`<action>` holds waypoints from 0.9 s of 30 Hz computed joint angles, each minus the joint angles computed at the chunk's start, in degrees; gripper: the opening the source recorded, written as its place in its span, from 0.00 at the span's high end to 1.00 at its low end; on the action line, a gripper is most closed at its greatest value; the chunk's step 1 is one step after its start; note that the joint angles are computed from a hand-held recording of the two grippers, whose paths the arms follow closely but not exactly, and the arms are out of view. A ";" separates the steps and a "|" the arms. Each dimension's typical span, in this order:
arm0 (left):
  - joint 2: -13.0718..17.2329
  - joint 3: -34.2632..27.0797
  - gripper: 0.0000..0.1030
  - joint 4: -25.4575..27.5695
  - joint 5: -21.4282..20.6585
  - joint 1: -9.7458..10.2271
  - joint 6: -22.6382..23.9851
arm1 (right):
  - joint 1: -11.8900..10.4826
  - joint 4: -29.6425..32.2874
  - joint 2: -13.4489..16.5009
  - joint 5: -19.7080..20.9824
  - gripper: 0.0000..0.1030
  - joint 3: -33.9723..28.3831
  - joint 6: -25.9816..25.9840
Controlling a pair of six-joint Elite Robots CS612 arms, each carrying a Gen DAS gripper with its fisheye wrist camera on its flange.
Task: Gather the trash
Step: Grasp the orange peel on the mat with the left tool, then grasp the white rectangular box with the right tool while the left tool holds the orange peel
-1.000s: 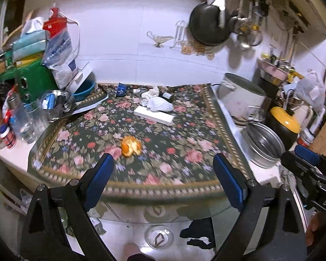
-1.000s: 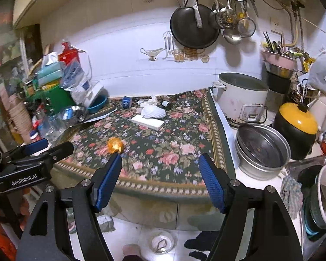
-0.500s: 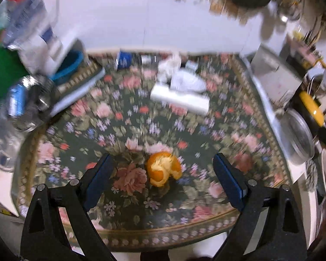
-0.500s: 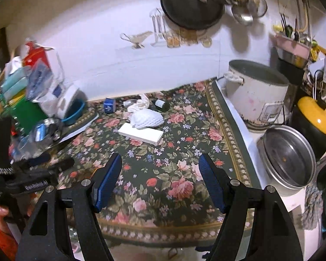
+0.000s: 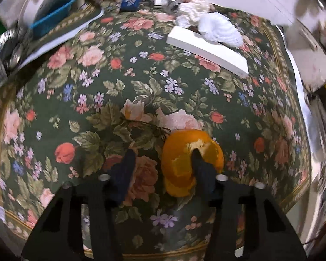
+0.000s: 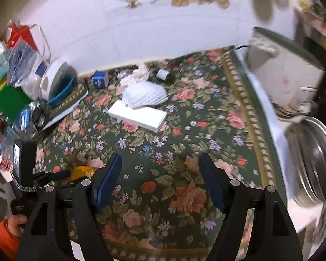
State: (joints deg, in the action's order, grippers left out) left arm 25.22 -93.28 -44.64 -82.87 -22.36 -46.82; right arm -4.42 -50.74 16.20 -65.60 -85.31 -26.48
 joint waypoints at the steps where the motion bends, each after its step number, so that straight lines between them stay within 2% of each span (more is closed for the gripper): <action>1: 0.14 -0.06 0.69 -0.38 -0.66 0.14 -0.90 | 0.11 0.24 -0.19 0.47 0.32 1.08 -1.48; 3: 0.23 0.15 0.84 -1.17 -1.72 0.28 -2.33 | 0.37 0.63 -0.92 1.18 0.32 3.89 -4.65; 6: -0.32 1.19 0.91 -1.18 0.87 -0.20 -3.41 | 0.89 0.02 -1.98 1.67 0.32 8.25 -8.21; 13: -1.91 3.48 0.93 -2.40 7.59 -0.25 -8.32 | 2.33 -2.12 -4.08 2.45 0.32 18.00 -12.91; 17: -2.65 4.17 0.93 -2.95 10.60 0.11 -9.88 | 3.05 -3.45 -5.13 4.25 0.32 23.11 -13.01; 22: -3.07 4.29 0.93 -2.57 12.10 0.45 -10.73 | 4.12 -3.89 -5.90 3.23 0.32 26.79 -13.91; 27: -3.01 3.88 0.93 -1.86 11.80 0.50 -10.41 | 4.23 0.13 -5.90 3.84 0.32 26.69 -17.12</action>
State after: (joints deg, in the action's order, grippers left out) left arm 22.21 -89.40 -46.50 -71.06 -21.87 -57.23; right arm -0.20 -50.61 10.31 -61.76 -58.62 -43.60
